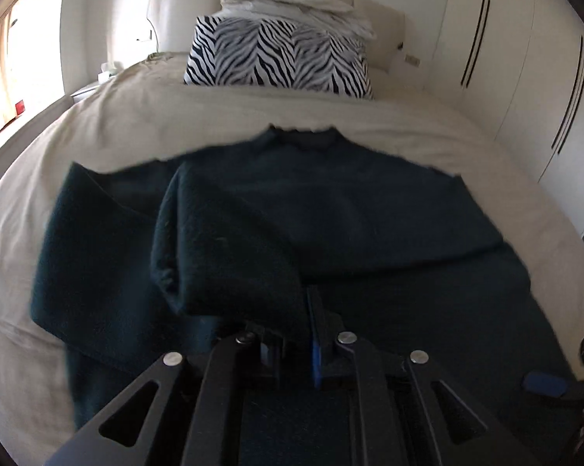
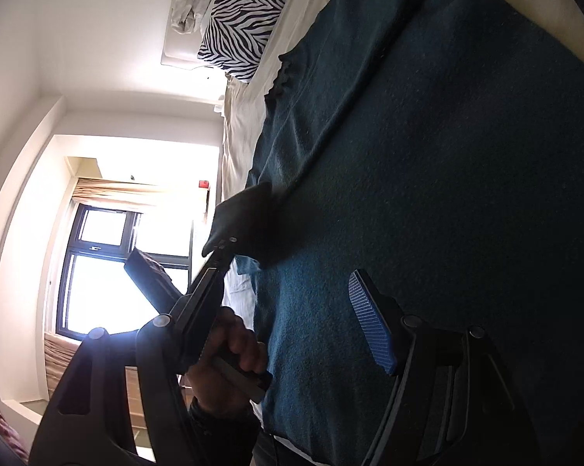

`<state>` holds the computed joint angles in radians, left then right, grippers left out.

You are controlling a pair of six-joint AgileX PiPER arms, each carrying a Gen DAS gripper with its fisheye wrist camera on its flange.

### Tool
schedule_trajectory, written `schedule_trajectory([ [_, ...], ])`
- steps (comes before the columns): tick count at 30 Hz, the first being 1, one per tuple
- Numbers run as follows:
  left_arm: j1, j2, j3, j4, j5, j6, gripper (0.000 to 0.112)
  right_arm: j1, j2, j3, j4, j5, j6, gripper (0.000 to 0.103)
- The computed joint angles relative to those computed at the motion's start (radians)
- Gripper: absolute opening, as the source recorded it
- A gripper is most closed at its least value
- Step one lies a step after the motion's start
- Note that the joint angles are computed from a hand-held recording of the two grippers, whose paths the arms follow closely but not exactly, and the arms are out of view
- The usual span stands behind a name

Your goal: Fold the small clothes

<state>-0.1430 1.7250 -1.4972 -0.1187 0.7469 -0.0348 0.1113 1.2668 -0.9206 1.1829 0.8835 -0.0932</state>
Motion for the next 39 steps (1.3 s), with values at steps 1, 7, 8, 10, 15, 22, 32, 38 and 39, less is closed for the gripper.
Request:
schedule_trajectory([
  [1, 0.004, -0.019, 0.046, -0.006, -0.001, 0.013, 0.025, -0.012, 0.0, -0.012, -0.029, 0.006, 0.013, 0.067],
  [7, 0.111, -0.185, 0.204, -0.099, -0.057, 0.157, 0.076, 0.008, 0.093, -0.16, -0.19, 0.008, 0.073, 0.067],
  [8, 0.139, -0.211, 0.224, -0.133, -0.065, 0.196, 0.077, 0.047, 0.121, -0.205, -0.238, -0.009, 0.102, 0.067],
  [10, 0.218, -0.231, 0.232, -0.255, -0.049, 0.284, 0.079, 0.144, 0.186, -0.309, -0.348, -0.043, 0.181, 0.067],
  [15, 0.36, -0.24, 0.255, -0.442, 0.008, 0.399, 0.081, 0.265, 0.369, -0.517, -0.397, -0.047, 0.292, 0.067],
  [22, 0.277, -0.181, 0.23, -0.41, 0.024, 0.44, 0.081, 0.281, 0.414, -0.455, -0.183, -0.156, 0.263, 0.069],
  [32, 0.46, -0.237, 0.259, -0.704, 0.17, 0.604, 0.081, 0.229, 0.353, -0.364, -0.226, -0.136, 0.275, 0.071],
  [38, 0.615, -0.236, 0.23, -0.753, 0.248, 0.587, 0.078, 0.334, 0.459, -0.543, -0.51, -0.063, 0.387, 0.049],
  [39, 0.627, -0.224, 0.214, -0.749, 0.255, 0.573, 0.074, 0.353, 0.506, -0.625, -0.594, -0.012, 0.43, 0.027],
])
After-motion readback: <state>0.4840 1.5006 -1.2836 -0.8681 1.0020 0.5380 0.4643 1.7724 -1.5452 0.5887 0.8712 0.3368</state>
